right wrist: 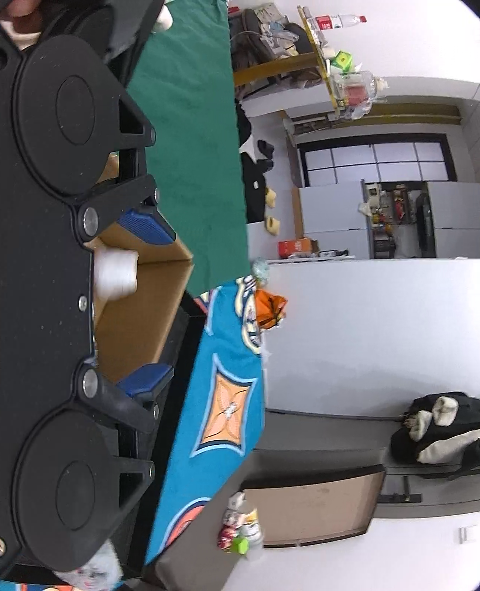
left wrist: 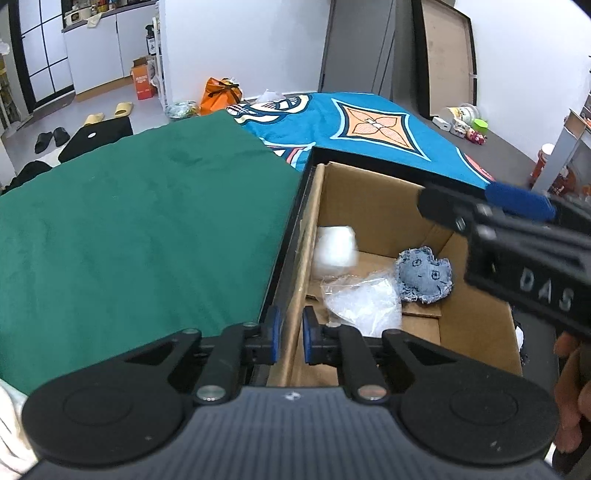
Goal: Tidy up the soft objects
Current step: 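Carry the white bundle with the right gripper into the box and release, then move the open right gripper to the burger plush and close on it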
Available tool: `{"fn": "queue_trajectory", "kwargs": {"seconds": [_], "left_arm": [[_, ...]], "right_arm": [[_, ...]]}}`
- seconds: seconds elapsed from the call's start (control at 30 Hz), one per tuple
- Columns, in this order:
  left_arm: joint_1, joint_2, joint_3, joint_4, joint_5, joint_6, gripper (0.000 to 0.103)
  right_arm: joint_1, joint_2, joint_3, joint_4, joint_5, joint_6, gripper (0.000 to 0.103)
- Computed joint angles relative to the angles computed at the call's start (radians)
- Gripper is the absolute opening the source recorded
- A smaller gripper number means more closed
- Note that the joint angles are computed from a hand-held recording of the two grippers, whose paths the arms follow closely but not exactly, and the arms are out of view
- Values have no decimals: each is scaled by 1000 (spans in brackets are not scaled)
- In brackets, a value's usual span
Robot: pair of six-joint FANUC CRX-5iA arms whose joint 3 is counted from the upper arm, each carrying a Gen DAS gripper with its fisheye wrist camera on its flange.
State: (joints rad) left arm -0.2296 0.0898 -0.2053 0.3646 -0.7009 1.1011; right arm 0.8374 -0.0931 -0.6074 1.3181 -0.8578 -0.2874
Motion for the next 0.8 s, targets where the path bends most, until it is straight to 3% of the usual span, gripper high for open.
{"fn": "queue_trajectory", "kwargs": {"seconds": [0.33,0.53,0.8], "left_arm": [[-13,-6,27,-59,-13,46,17],[-29,-19,27,-88,4,62,39],[-54,-28,33,-138,26,117,52]], "right_arm": [[42,-13,-12,-73,-66,-27,71],[57,-26,-32,-76,-121,-68,71],[76,-60,-77,-97,-226,-127,70]]}}
